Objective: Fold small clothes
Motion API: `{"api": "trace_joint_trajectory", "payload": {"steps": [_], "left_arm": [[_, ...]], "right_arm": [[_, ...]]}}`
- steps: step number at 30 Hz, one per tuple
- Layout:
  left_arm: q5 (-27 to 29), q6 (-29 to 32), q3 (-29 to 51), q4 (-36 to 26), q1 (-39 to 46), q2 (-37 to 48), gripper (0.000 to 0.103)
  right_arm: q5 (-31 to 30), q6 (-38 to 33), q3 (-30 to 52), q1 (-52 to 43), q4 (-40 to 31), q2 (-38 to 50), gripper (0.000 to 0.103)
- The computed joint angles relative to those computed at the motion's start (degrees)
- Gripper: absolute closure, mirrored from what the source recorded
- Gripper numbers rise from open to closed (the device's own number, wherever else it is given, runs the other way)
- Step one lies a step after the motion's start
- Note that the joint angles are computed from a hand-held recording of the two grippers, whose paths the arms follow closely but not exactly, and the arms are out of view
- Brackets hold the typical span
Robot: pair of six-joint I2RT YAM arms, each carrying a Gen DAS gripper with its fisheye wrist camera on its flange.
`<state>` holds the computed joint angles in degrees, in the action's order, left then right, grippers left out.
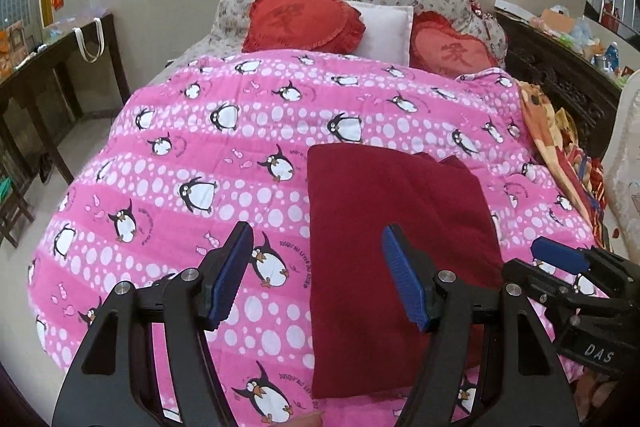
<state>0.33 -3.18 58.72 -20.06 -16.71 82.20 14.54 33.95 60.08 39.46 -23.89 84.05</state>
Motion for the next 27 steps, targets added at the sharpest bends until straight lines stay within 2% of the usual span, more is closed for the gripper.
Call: {"api": "trace_joint_trajectory", "payload": {"steps": [2,9,27], "left_arm": [[-0.1,-0.1,-0.4,-0.3,-0.2,-1.0,0.036],[0.0,-0.1,-1.1,-0.8,-0.5,-2.7,0.036],[-0.5,0.0,-1.2,-1.1,-1.7,-2.3,0.036]], "right_arm": [[1.0,0.5,-0.1,0.6,0.0,-0.5,0.039],[2.4,2.2,0.5,1.5,-1.0,-0.9,0.039],[0.8,2.9,0.2,0.9,-1.1,0.1,0.038]]}}
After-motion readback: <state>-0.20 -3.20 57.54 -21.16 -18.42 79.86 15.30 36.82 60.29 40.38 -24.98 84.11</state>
